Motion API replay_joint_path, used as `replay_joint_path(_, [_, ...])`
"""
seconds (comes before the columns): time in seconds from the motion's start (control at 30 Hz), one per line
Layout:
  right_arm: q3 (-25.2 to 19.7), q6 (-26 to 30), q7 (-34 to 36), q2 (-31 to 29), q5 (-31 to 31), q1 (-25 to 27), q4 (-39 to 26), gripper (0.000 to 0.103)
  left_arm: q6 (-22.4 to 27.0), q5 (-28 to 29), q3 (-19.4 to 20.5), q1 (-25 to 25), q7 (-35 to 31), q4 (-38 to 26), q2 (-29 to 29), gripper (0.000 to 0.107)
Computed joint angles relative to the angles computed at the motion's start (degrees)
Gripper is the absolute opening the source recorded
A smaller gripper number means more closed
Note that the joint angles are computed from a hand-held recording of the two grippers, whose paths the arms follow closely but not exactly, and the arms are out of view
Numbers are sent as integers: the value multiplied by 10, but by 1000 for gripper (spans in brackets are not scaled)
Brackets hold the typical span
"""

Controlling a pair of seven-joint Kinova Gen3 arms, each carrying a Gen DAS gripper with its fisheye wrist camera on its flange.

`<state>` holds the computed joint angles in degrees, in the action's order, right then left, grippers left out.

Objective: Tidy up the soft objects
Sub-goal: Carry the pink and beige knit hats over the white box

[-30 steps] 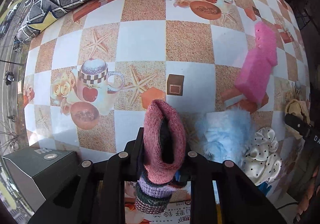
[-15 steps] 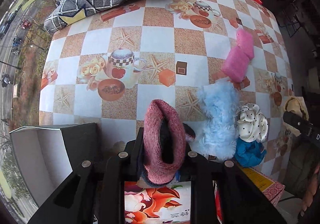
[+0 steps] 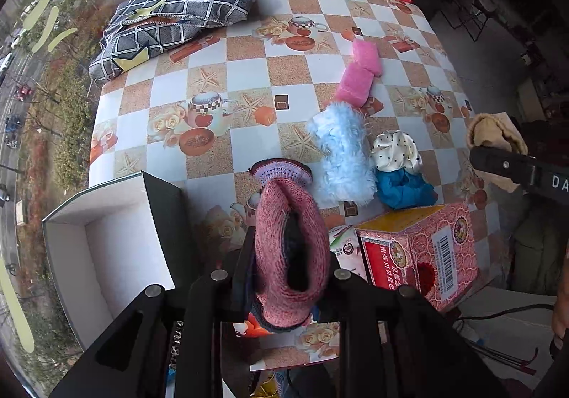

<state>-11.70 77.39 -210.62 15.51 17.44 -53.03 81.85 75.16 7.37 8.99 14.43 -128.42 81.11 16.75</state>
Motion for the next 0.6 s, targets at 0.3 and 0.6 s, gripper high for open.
replay_joint_path(0.3, [13, 74, -12, 58, 20, -56, -122, 35, 21, 45, -7, -45, -95, 45, -55, 25])
replay_joint_path(0.6, [40, 111, 26, 126, 15, -93, -236, 35, 32, 70, -25, -80, -158, 66, -80, 25])
